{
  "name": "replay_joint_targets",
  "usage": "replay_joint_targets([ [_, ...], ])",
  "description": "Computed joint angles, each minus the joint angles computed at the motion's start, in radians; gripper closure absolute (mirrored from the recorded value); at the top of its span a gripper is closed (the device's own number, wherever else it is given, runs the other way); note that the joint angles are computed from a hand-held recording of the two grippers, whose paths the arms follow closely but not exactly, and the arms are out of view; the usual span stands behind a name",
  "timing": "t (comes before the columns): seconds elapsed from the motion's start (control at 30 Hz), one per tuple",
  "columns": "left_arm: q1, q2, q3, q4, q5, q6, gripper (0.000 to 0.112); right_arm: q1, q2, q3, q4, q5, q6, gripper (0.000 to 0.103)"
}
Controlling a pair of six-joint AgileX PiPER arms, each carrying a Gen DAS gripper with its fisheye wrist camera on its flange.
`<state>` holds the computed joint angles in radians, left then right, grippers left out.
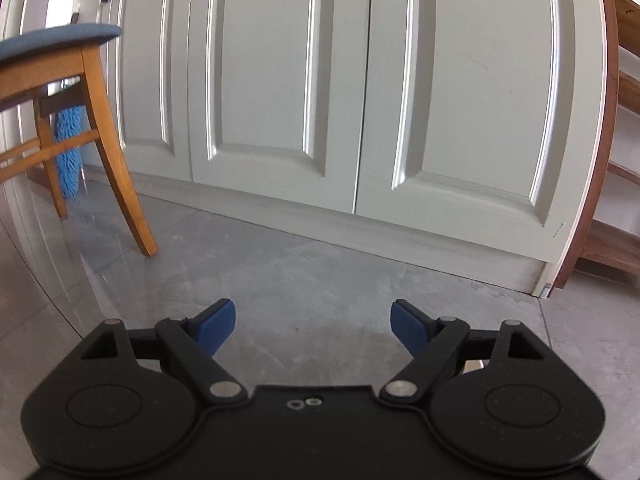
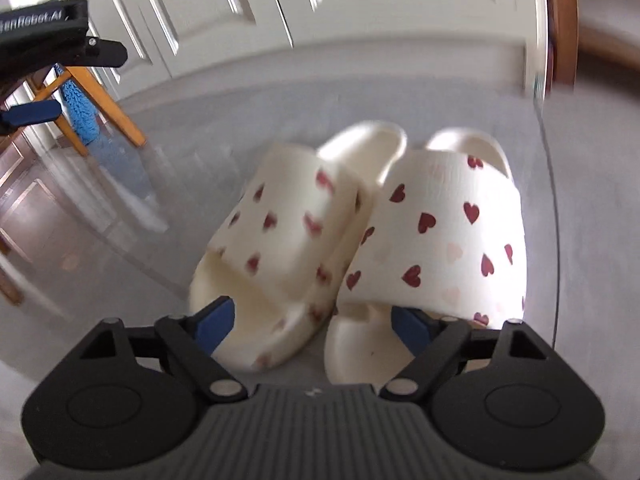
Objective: Organize scattered shoes
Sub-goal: 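Close the right tool on both heart-print slides' heels and lift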
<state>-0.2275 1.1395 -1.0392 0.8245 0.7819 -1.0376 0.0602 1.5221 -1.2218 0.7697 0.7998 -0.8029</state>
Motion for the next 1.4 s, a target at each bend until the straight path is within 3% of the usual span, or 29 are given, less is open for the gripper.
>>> replay_joint_targets([
  [0.13,-0.003,0.013,0.017,-0.005,-0.026,-0.001,0.027,0.076,-0.022,0.140,0.185,-0.175,-0.367,0.010],
  [0.2,-0.004,0.014,0.024,-0.002,-0.033,-0.005,0.027,0.115,-0.025,0.181,0.254,-0.257,-0.454,0.011],
  [0.27,0.006,0.016,0.029,-0.012,-0.055,0.000,0.027,0.139,0.003,0.158,0.212,-0.321,-0.381,0.011],
  [0.33,0.015,0.018,0.031,-0.026,-0.073,0.009,0.027,0.153,0.045,0.108,0.075,-0.384,-0.192,0.011],
  [0.4,0.015,0.028,0.027,-0.033,-0.096,0.017,0.027,0.142,0.081,0.065,0.032,-0.376,-0.125,0.017],
  [0.43,0.011,0.032,0.026,-0.034,-0.109,0.023,0.027,0.136,0.098,0.054,0.053,-0.364,-0.152,0.027],
  [0.57,-0.004,0.079,0.001,-0.068,-0.156,0.073,0.027,0.045,0.184,-0.103,0.112,-0.133,-0.287,0.049],
  [0.63,-0.010,0.111,-0.015,-0.087,-0.161,0.085,0.027,0.020,0.205,-0.134,0.118,-0.086,-0.320,0.057],
  [0.7,-0.015,0.136,-0.025,-0.098,-0.164,0.080,0.027,0.001,0.224,-0.167,0.090,-0.060,-0.281,0.060],
  [0.83,-0.023,0.181,-0.043,-0.111,-0.178,0.064,0.027,-0.012,0.209,-0.182,0.012,-0.113,-0.200,0.067],
  [0.93,-0.020,0.218,-0.065,-0.150,-0.214,0.069,0.027,-0.027,0.208,-0.161,0.018,-0.179,-0.207,0.064],
  [1.0,-0.035,0.230,-0.075,-0.147,-0.223,0.074,0.027,-0.040,0.234,-0.134,0.114,-0.217,-0.299,0.059],
  [1.07,-0.061,0.230,-0.072,-0.105,-0.216,0.066,0.027,-0.053,0.275,-0.098,0.271,-0.249,-0.476,0.047],
  [1.13,-0.078,0.226,-0.066,-0.079,-0.202,0.056,0.026,-0.092,0.292,-0.087,0.384,-0.209,-0.562,0.023],
  [1.2,-0.083,0.224,-0.064,-0.094,-0.187,0.060,0.026,-0.120,0.281,-0.038,0.491,-0.193,-0.644,0.013],
  [1.3,-0.094,0.225,-0.066,-0.087,-0.161,0.054,0.026,-0.087,0.274,0.017,0.631,-0.270,-0.761,0.013],
  [1.37,-0.097,0.225,-0.069,-0.087,-0.152,0.060,0.026,-0.093,0.308,-0.026,0.618,-0.256,-0.715,0.015],
  [1.4,-0.096,0.227,-0.073,-0.089,-0.150,0.064,0.026,-0.103,0.333,-0.067,0.580,-0.232,-0.669,0.030],
])
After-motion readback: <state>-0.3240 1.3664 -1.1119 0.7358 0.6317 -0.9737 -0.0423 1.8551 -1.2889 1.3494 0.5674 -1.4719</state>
